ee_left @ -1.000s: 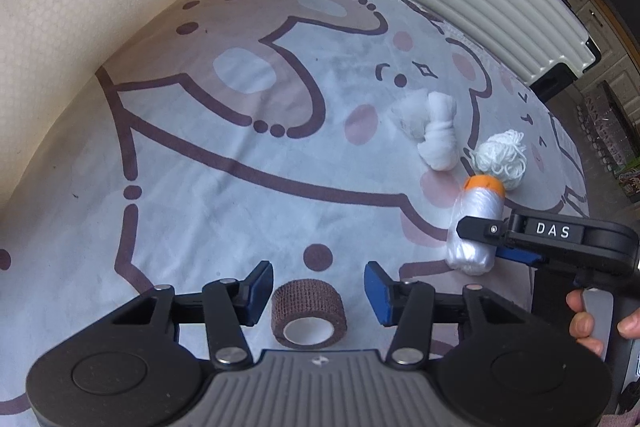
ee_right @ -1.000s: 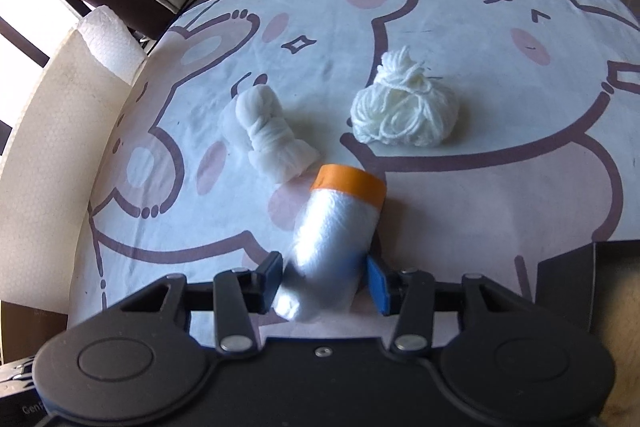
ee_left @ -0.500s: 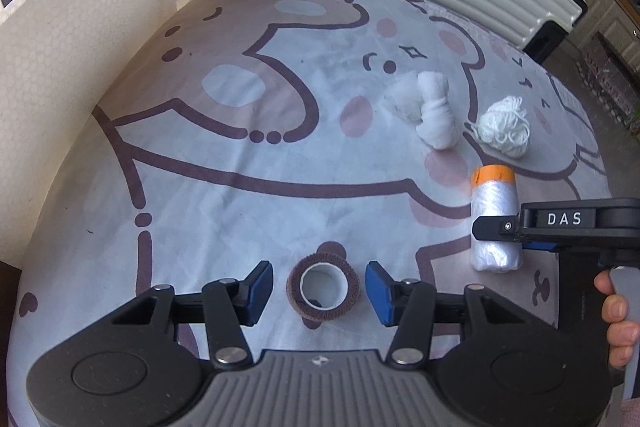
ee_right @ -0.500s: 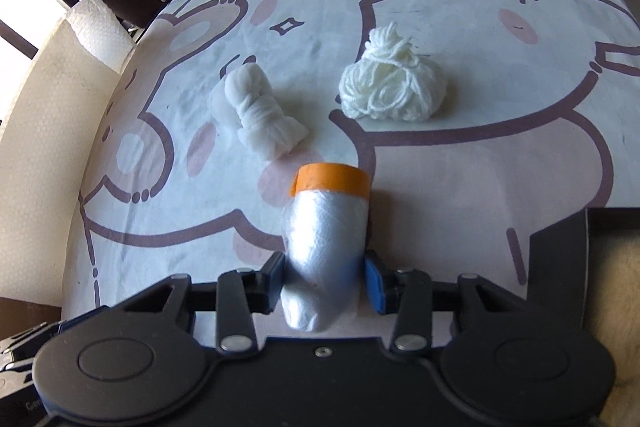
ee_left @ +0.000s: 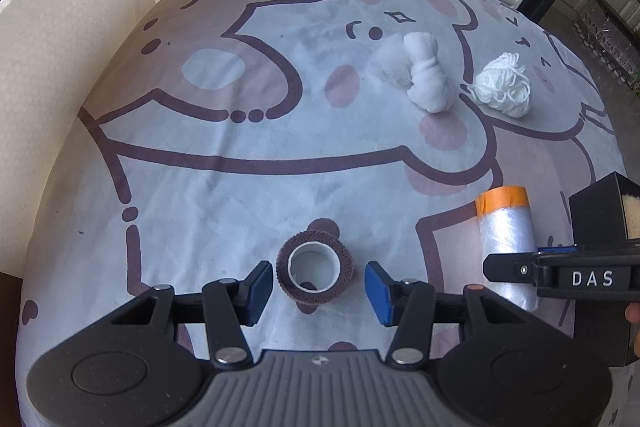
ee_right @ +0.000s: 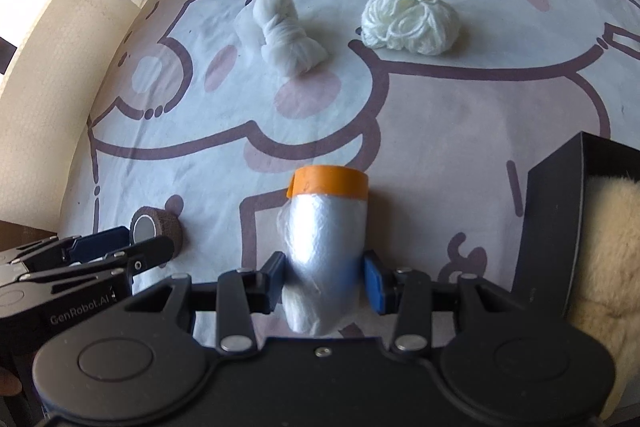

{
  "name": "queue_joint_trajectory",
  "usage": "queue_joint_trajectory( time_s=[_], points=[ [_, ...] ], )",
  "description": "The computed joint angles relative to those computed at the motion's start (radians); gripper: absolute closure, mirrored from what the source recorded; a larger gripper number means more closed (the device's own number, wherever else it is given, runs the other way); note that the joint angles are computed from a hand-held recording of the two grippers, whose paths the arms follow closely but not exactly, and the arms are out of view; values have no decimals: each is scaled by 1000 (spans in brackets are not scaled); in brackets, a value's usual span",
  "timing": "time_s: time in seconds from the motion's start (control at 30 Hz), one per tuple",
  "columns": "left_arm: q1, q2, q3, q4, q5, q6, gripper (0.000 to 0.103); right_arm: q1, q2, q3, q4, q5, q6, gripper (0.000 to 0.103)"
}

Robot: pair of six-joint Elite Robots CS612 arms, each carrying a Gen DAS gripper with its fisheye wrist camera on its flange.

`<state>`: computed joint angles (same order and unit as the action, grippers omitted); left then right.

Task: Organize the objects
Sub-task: 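Close the left tool on the brown tape roll while the right tool grasps the white bottle, then lift the tape roll and bottle and carry both over the black box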

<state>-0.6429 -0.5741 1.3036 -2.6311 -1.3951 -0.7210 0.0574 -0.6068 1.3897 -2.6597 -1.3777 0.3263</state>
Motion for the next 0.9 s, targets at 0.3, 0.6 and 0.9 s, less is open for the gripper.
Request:
queue_joint_trajectory(
  time_s=[0.3, 0.6, 0.9],
  points=[
    [4, 10, -9, 11, 4, -6, 52, 4, 20, -28, 27, -20, 18, 58],
    [6, 14, -21, 19, -14, -1, 60, 8, 17, -27, 31, -30, -21, 61],
    [-3, -8, 4, -28, 5, 6, 60, 12, -7, 2, -6, -60, -25, 61]
  ],
)
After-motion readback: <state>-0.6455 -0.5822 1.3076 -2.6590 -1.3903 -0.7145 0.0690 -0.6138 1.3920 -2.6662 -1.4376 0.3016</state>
